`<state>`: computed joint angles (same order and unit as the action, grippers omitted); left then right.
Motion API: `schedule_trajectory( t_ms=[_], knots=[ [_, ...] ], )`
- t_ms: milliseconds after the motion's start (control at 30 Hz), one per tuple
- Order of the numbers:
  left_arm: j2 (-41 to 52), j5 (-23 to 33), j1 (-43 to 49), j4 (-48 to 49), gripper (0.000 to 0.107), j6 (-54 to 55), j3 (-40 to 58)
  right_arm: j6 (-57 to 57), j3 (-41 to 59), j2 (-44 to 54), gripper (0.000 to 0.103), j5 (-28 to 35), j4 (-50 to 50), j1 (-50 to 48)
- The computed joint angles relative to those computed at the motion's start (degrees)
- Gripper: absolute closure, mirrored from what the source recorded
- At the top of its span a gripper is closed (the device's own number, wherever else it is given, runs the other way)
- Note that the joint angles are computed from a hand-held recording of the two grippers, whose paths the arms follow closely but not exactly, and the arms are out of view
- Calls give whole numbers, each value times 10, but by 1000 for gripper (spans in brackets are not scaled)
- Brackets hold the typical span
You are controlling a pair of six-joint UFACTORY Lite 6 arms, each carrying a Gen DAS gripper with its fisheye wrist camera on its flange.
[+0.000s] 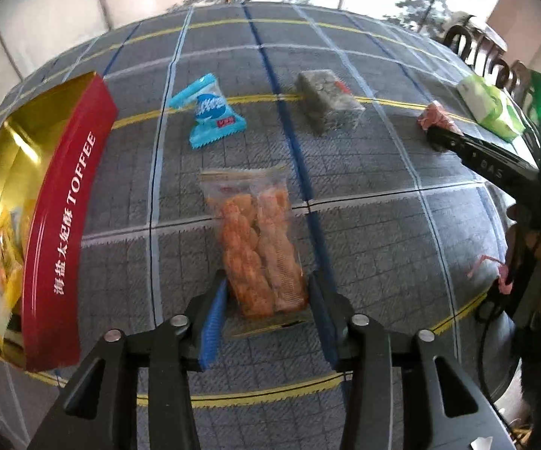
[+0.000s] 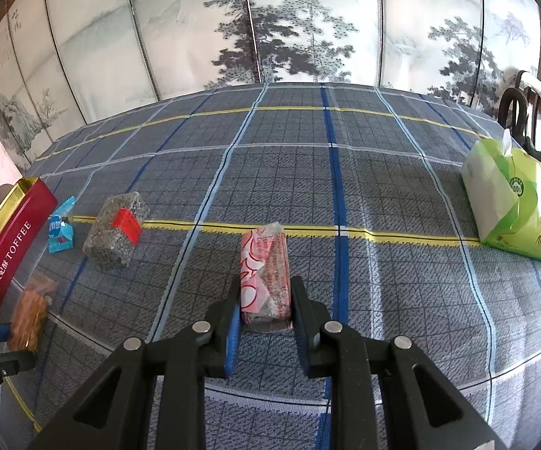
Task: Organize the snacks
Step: 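Lift the orange-filled bag with the left gripper and carry it over the tin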
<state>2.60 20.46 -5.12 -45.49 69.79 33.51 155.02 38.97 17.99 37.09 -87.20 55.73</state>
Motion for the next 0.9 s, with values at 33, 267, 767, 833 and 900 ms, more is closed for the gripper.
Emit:
schedule_trajectory(
  t_ms=[33, 267, 767, 833, 900],
  knots=[
    [3, 2, -2, 8, 60, -19, 3, 0, -1, -1, 79, 0, -1, -1],
    [25, -23, -25, 14, 63, -73, 26, 0, -1, -1, 79, 0, -1, -1],
    [0, -15, 4, 9, 72, -20, 10, -5, 0, 0, 79, 0, 2, -2],
    [-11, -15, 4, 12, 73, -19, 6, -17, 5, 3, 79, 2, 12, -1],
    [-24, -15, 6, 23, 72, -26, 1, -30, 12, 7, 79, 4, 23, 0]
  ],
)
